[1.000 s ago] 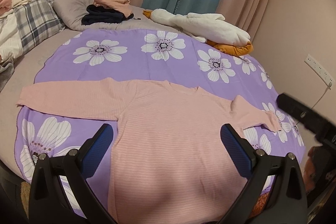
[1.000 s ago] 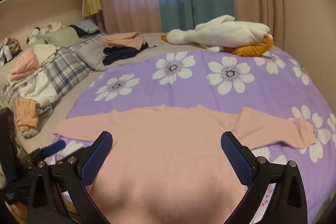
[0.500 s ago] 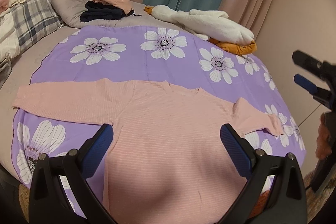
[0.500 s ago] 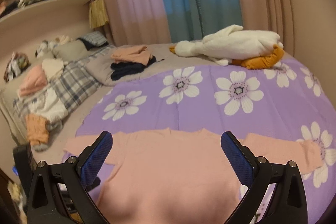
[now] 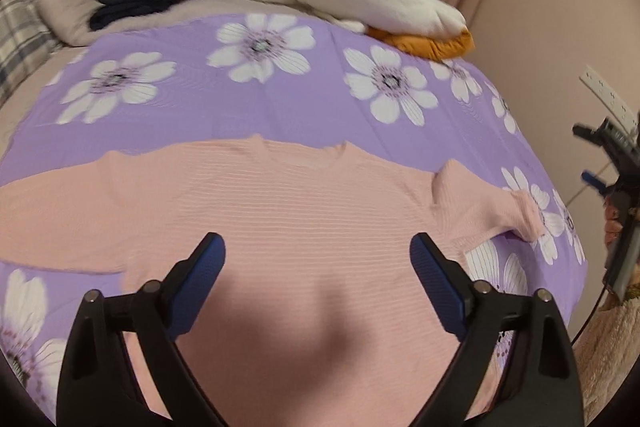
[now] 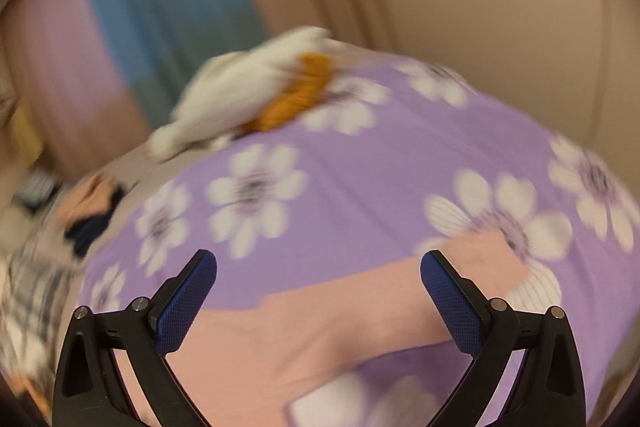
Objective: Fold small clothes
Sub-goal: 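Move the right gripper to the sleeve cuff and close on it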
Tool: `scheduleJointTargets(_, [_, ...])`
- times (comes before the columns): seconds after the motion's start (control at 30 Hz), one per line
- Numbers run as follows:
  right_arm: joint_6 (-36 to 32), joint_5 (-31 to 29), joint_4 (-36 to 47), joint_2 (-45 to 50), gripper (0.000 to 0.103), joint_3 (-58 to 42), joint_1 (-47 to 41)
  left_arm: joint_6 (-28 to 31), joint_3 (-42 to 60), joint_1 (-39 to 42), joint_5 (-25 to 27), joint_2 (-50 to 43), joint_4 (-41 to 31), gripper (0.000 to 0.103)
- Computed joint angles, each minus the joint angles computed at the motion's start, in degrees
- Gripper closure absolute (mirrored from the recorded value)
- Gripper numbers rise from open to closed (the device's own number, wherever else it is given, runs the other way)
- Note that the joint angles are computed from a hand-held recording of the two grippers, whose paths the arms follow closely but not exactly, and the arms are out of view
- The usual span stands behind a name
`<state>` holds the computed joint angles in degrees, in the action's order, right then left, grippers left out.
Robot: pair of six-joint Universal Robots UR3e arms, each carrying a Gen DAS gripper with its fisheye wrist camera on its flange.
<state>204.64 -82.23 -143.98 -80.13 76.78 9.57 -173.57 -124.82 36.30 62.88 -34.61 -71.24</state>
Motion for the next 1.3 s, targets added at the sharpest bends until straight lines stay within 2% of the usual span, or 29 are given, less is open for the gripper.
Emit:
scheduleJointTargets(0.03, [1.37, 1.83, -0.05, -0.33, 0.004, 1.88, -2.52, -3.51, -1.4, -4.77, 2.59, -4.53, 6.78, 0.015])
scheduleJointTargets(0.07, [3.22, 3.45, -0.9, -0.91, 0.012, 4.95, -5.23, -5.38, -2.03, -7.29, 3.95, -7.18, 10.35, 0.02])
scheduleJointTargets(0.1, [5.27, 4.83, -2.07, -1.11, 0.016, 8.0, -8.01, -8.18, -3.07, -11.07, 5.87, -11.95, 15.8, 0.022])
scheduleJointTargets(0.17, [8.27, 5.75, -3.04, -0.6, 0.023, 11.07, -11.03, -10.57, -4.09, -14.03, 7.12, -16.44, 20.38, 0.028])
scheduleJointTargets(0.23, [10.96, 3.68, -2.69, 0.1, 0.031, 13.09, -12.87, -12.25, -5.41, -16.39, 7.64, -20.91, 24.46, 0.03])
scheduleJointTargets(0.27, [12.73, 0.57, -0.98, 1.04, 0.032, 13.11, -13.02, -13.05, -5.96, -17.53, 8.14, -23.04, 26.27, 0.03])
scheduleJointTargets(0.33, [14.86, -0.73, 0.16, 2.04, 0.032, 14.03, -14.08, -14.46, -6.6, -19.32, 9.34, -26.37, 29.12, 0.031])
scheduleJointTargets(0.5, [19.2, 5.43, -4.5, 2.98, 0.033, 19.4, -18.38, -16.52, -8.03, -22.27, 11.47, -30.78, 33.93, 0.031])
scheduleJointTargets(0.6, [19.31, 4.21, -6.75, 5.13, 0.053, 17.72, -17.54, -16.68, -8.3, -23.14, 12.65, -31.58, 35.74, 0.031])
scheduleJointTargets(0.63, [19.25, 3.98, -7.79, 6.23, 0.066, 17.23, -17.65, -16.54, -8.45, -22.9, 12.43, -31.37, 35.64, 0.031])
scheduleJointTargets(0.67, [19.55, 3.43, -8.33, 7.07, 0.085, 16.69, -17.57, -16.42, -8.67, -22.69, 12.2, -31.32, 35.82, 0.031])
scheduleJointTargets(0.7, [19.94, 3.18, -9.08, 6.92, 0.092, 17.46, -17.72, -16.32, -8.82, -22.47, 11.96, -31.36, 36.04, 0.031])
scheduleJointTargets(0.8, [21.05, 5.7, -17.27, 3.26, 0.098, 24.47, -20.11, -16.78, -8.87, -22.36, 11.78, -31.62, 36.4, 0.031])
scheduleJointTargets(0.9, [22.19, 0.18, -21.26, -3.0, 0.098, 29.52, -20.17, -17.29, -8.62, -22.93, 12.32, -31.92, 36.52, 0.031])
scheduleJointTargets(1.07, [26.93, -1.09, -18.81, -5.28, 0.098, 32.05, -21.38, -17.36, -8.67, -23.29, 12.66, -31.62, 36.32, 0.03])
scheduleJointTargets(1.13, [25.87, -2.34, -15.69, -3.45, 0.098, 30.17, -20.79, -17.18, -9.15, -22.42, 11.74, -30.24, 35.3, 0.03])
scheduleJointTargets(1.3, [23.73, -3.53, -18.57, -4.61, 0.098, 29.31, -19.15, -15.96, -10.12, -18.3, 8.45, -23.45, 29.74, 0.031])
